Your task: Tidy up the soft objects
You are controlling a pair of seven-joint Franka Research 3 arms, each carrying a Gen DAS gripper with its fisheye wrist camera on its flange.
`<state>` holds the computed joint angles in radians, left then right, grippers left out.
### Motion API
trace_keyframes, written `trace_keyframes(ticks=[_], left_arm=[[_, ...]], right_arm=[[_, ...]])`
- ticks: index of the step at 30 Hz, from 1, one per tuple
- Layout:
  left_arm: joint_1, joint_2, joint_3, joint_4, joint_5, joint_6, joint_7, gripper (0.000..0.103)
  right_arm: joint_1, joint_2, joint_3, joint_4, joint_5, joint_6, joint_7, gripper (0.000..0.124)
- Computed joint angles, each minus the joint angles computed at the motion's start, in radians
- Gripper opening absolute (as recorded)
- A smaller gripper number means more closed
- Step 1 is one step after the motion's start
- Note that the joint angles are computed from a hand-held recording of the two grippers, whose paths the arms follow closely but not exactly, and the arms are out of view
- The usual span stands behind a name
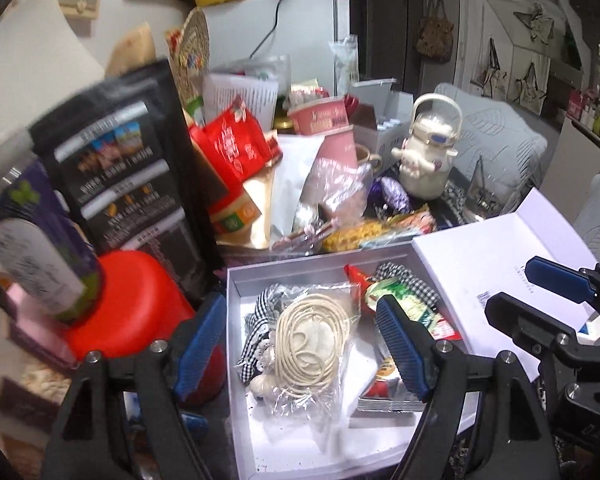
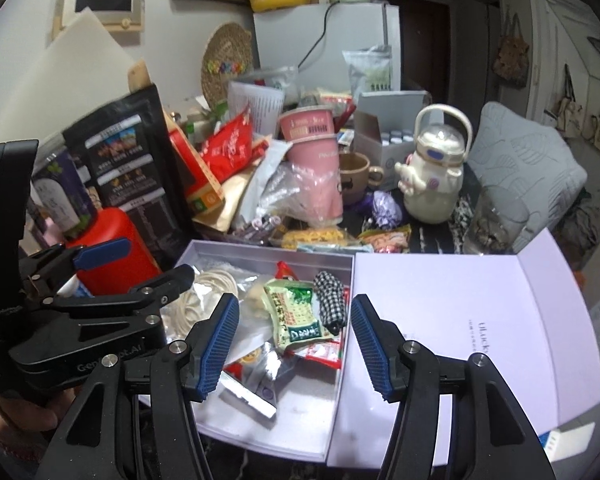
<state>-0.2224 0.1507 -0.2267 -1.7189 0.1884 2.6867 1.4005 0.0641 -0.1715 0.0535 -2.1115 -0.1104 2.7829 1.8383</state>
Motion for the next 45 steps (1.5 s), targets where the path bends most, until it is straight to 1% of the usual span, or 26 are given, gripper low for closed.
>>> trace_keyframes(ticks=[3,7,11,13,16,17,21,23,25,27,30,34,37,42,45], left_arm=[[0.003,-0.046,-0.003,-0.036,-0.013,0.026,0.004,0.077],[0.003,-0.122,-0.003,-0.103,-0.036,0.070,0.009,0.077],[-0.006,-0.203,0.005,-0.180,-0.097,0.110,0.052,0.077],[-0.017,-0.242,0.014,-0.214,-0.140,0.125,0.085,0.077],[-0.030,-0.299,0.027,-0.263,-0.158,0.141,0.098,0.078],[-0.037,-0.319,0.033,-0.281,-0.167,0.147,0.109,0.079],[-0.062,-0.396,0.056,-0.348,-0.191,0.164,0.128,0.093],[-0.073,-0.429,0.068,-0.379,-0.194,0.177,0.132,0.093],[-0.096,-0.464,0.090,-0.413,-0.211,0.185,0.151,0.094],[-0.117,-0.498,0.110,-0.445,-0.228,0.190,0.169,0.094],[-0.129,-0.552,0.124,-0.498,-0.229,0.206,0.174,0.095],[-0.160,-0.618,0.157,-0.570,-0.240,0.218,0.181,0.096],[-0.181,-0.667,0.180,-0.623,-0.247,0.222,0.185,0.096],[-0.190,-0.742,0.190,-0.710,-0.223,0.246,0.179,0.096],[-0.201,-0.776,0.201,-0.750,-0.209,0.238,0.176,0.096]], right_arm=[[-0.010,-0.048,0.010,-0.031,-0.020,0.016,0.019,0.058],[-0.044,-0.127,0.041,-0.080,-0.059,0.038,0.053,0.058],[-0.079,-0.207,0.076,-0.132,-0.077,0.056,0.074,0.059],[-0.101,-0.253,0.099,-0.161,-0.088,0.062,0.088,0.062],[-0.130,-0.318,0.128,-0.204,-0.091,0.076,0.102,0.066],[-0.138,-0.337,0.136,-0.217,-0.089,0.079,0.104,0.066],[-0.174,-0.423,0.178,-0.267,-0.085,0.079,0.121,0.074],[-0.192,-0.467,0.200,-0.294,-0.083,0.083,0.132,0.076],[-0.208,-0.511,0.221,-0.319,-0.079,0.084,0.143,0.082],[-0.213,-0.543,0.233,-0.337,-0.071,0.080,0.145,0.086],[-0.226,-0.603,0.262,-0.369,-0.064,0.074,0.159,0.089],[-0.235,-0.672,0.298,-0.408,-0.053,0.063,0.185,0.092],[-0.220,-0.719,0.314,-0.439,-0.038,0.054,0.201,0.093],[-0.204,-0.774,0.339,-0.476,-0.022,0.021,0.234,0.093],[-0.190,-0.802,0.350,-0.500,-0.016,0.006,0.256,0.093]])
